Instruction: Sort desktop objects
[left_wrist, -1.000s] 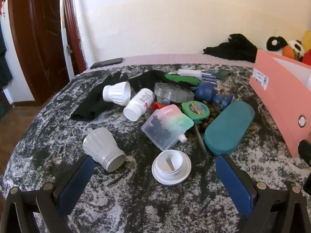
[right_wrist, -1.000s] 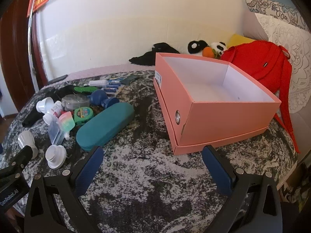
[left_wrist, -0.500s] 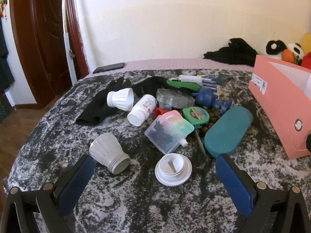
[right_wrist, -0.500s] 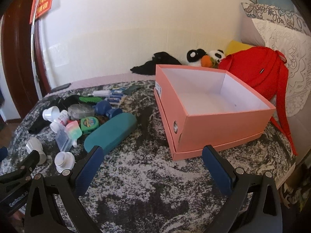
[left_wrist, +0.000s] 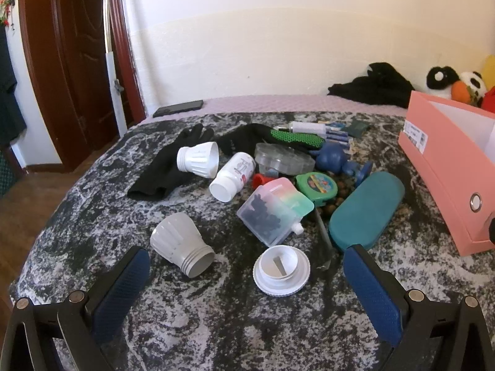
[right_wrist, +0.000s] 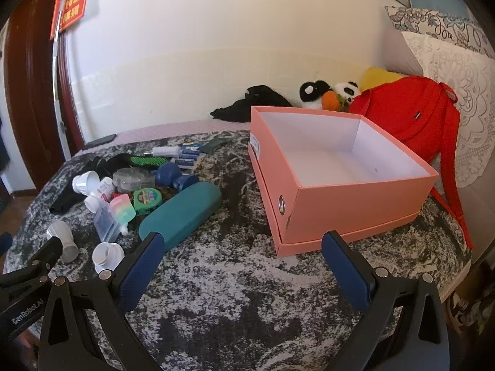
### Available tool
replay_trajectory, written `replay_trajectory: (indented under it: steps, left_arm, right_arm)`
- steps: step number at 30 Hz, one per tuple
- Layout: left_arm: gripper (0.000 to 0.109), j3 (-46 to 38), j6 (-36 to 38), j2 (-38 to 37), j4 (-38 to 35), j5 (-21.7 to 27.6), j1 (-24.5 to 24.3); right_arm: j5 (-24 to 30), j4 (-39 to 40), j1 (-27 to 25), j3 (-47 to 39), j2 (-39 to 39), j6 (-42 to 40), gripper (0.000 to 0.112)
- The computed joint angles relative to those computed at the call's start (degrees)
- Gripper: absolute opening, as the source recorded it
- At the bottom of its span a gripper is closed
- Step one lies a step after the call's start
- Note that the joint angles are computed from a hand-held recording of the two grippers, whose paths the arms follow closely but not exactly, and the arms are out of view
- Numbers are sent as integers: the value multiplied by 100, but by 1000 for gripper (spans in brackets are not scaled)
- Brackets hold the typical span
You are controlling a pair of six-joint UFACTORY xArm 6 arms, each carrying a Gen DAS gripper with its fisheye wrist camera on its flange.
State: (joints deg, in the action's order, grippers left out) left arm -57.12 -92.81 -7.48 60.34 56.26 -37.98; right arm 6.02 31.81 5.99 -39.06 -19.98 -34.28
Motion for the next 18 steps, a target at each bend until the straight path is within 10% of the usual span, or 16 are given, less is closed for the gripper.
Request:
replay_trajectory:
  steps: [18]
  left_arm:
    - [103,120,-72,-119,1,14,36]
  right_arm:
    - [-86,-91,70,70,-6,23,103]
